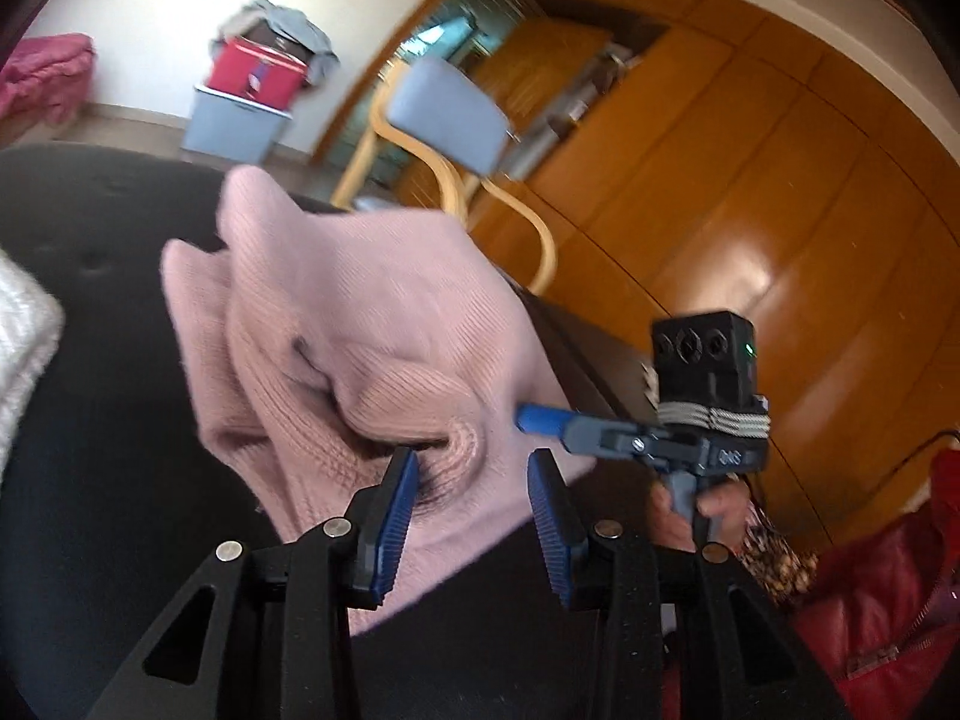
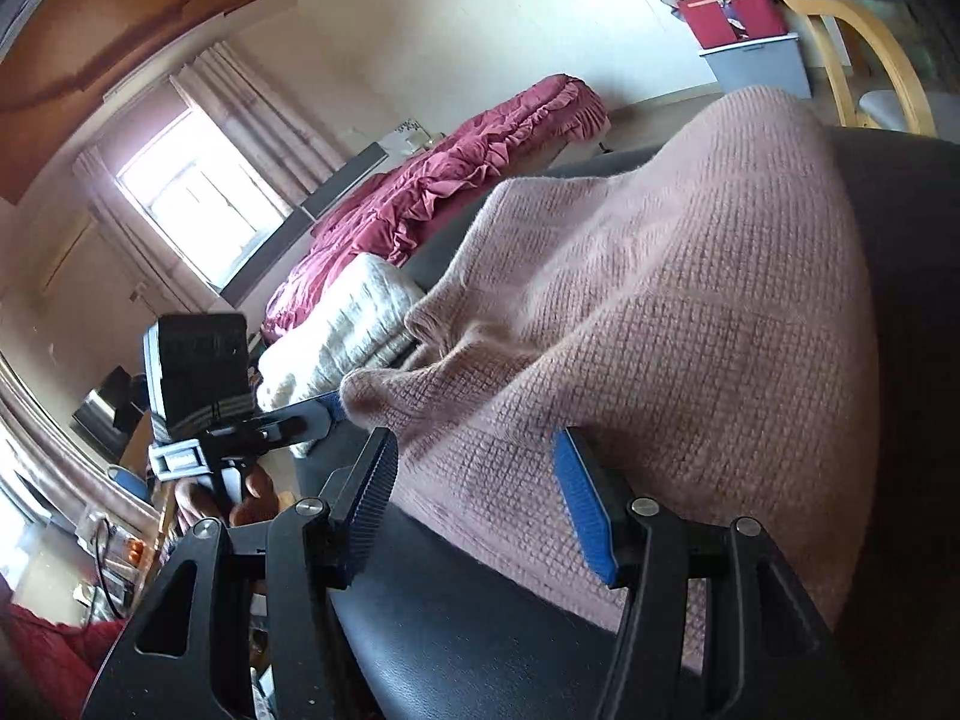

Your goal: Fold clothes

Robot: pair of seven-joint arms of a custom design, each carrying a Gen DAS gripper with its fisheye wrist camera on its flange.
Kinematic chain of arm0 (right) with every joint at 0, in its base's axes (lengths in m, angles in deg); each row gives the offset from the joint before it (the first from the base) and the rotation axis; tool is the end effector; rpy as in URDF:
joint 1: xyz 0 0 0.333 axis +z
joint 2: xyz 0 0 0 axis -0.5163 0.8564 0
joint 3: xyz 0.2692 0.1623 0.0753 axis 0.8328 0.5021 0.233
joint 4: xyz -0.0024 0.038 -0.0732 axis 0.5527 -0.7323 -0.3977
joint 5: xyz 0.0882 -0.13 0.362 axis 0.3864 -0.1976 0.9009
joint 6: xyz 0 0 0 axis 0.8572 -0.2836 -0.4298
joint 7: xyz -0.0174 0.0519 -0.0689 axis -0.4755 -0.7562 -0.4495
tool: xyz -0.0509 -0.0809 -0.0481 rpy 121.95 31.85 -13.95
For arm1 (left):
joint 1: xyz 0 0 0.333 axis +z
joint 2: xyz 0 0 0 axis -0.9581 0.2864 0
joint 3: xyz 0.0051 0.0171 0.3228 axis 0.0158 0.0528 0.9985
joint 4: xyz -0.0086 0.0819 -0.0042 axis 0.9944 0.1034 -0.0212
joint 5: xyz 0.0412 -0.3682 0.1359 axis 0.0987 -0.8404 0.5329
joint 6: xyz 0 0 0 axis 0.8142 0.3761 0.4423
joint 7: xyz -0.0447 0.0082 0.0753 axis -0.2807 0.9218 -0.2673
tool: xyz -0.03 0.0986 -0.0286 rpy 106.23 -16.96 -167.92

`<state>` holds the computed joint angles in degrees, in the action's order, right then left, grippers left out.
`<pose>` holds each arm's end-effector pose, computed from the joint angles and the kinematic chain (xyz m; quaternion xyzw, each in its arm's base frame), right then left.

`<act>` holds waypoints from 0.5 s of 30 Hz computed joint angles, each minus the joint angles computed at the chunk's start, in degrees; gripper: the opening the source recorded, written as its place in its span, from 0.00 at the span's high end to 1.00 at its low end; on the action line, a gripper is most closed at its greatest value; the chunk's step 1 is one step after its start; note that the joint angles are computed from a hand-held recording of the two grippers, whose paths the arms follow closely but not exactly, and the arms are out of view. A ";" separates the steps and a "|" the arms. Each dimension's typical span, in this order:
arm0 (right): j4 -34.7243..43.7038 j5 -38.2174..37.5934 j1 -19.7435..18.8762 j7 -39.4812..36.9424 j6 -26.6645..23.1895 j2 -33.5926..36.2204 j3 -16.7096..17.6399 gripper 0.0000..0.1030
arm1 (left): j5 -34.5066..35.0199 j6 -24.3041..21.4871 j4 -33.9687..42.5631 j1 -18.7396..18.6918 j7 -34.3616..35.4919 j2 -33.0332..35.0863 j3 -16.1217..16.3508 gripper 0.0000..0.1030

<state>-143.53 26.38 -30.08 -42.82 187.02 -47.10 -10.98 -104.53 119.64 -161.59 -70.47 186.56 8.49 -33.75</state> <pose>0.7177 0.1791 0.4776 -0.7675 0.4065 0.1206 0.4808 0.6547 -0.0896 0.5094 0.5365 -0.6626 0.5219 0.0297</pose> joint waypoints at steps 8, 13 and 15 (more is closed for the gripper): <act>-0.10 -2.14 0.65 -0.25 -0.01 -0.38 -0.37 0.44 | 20.25 -0.99 9.57 -3.17 -14.44 5.82 1.52 0.61; -2.67 -10.05 3.29 -1.14 4.57 -2.80 -2.33 0.44 | 25.29 -0.92 7.30 -1.45 -17.29 4.96 -0.56 0.89; -3.65 -14.49 4.04 -0.07 6.21 -3.46 -3.43 0.44 | 14.93 0.31 2.42 1.40 -10.43 1.73 -2.22 0.90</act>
